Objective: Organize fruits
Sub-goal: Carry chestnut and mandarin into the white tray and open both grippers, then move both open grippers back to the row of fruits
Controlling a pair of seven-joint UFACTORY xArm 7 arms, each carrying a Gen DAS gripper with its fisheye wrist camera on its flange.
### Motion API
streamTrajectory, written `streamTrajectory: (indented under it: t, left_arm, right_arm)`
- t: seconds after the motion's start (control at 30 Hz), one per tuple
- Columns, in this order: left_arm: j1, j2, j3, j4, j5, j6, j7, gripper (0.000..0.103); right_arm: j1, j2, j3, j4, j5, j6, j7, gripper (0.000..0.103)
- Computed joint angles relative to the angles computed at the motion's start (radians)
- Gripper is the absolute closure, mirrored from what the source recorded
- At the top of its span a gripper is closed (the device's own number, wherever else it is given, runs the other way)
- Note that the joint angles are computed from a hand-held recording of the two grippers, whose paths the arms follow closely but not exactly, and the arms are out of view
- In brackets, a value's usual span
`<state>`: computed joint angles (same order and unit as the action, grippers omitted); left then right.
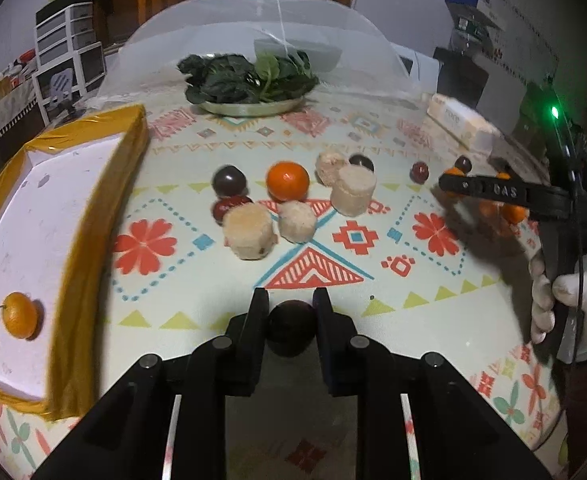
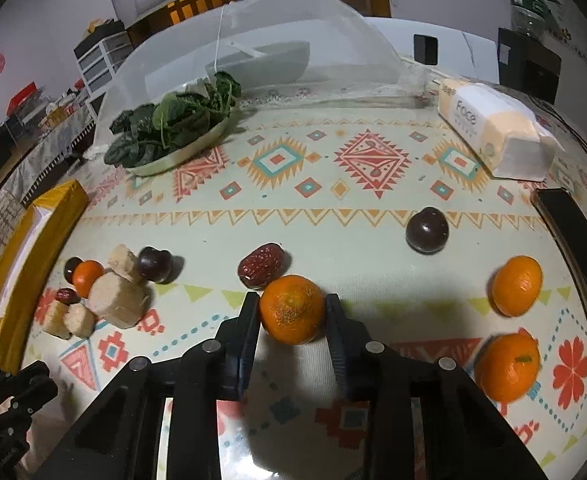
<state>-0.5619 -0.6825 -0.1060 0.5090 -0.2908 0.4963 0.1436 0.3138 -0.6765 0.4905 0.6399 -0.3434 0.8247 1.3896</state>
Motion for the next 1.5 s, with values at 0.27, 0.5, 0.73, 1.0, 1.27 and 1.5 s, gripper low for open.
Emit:
streamTrajectory:
  t: [0.27, 0.5, 0.73, 1.0, 1.27, 1.5]
  left_arm:
    - [0.063, -0.126, 0.113, 0.027, -0.039, 0.058, 0.04, 0.081]
    - [0.204, -0.079, 0.201, 0.128, -0.022, 0.082, 0.096, 0.081]
    - [0.301, 0.105, 0.26, 0.235, -0.059, 0.08, 0.162, 0.081]
    - [0.387, 0.273, 0.241, 0.3, -0.119, 0.1, 0.211, 0.081]
    - [0.425, 0.294, 0.241, 0.317, -0.218, 0.128, 0.272, 0.054]
    - [0.444, 0.187, 0.224, 0.274, -0.212, 0.077, 0.246, 0.039]
  right_arm:
    - [-0.012, 0.068, 0.093, 0.2, -0.076, 0.009, -0.019, 0.068]
    - [-0.02, 0.382, 0.146, 0.461, -0.2, -0.168, -0.02, 0.068]
    - [0.088, 0.864, 0.173, 0.838, -0.427, -0.133, -0.02, 0.068]
    - [0.27, 1.191, 0.069, 1.169, -0.414, -0.029, -0.161, 0.068]
    - [0.391, 1.29, -0.056, 1.32, -0.372, 0.04, -0.23, 0.067]
    - [0.46, 1.237, -0.163, 1.29, -0.362, 0.001, -0.221, 0.064]
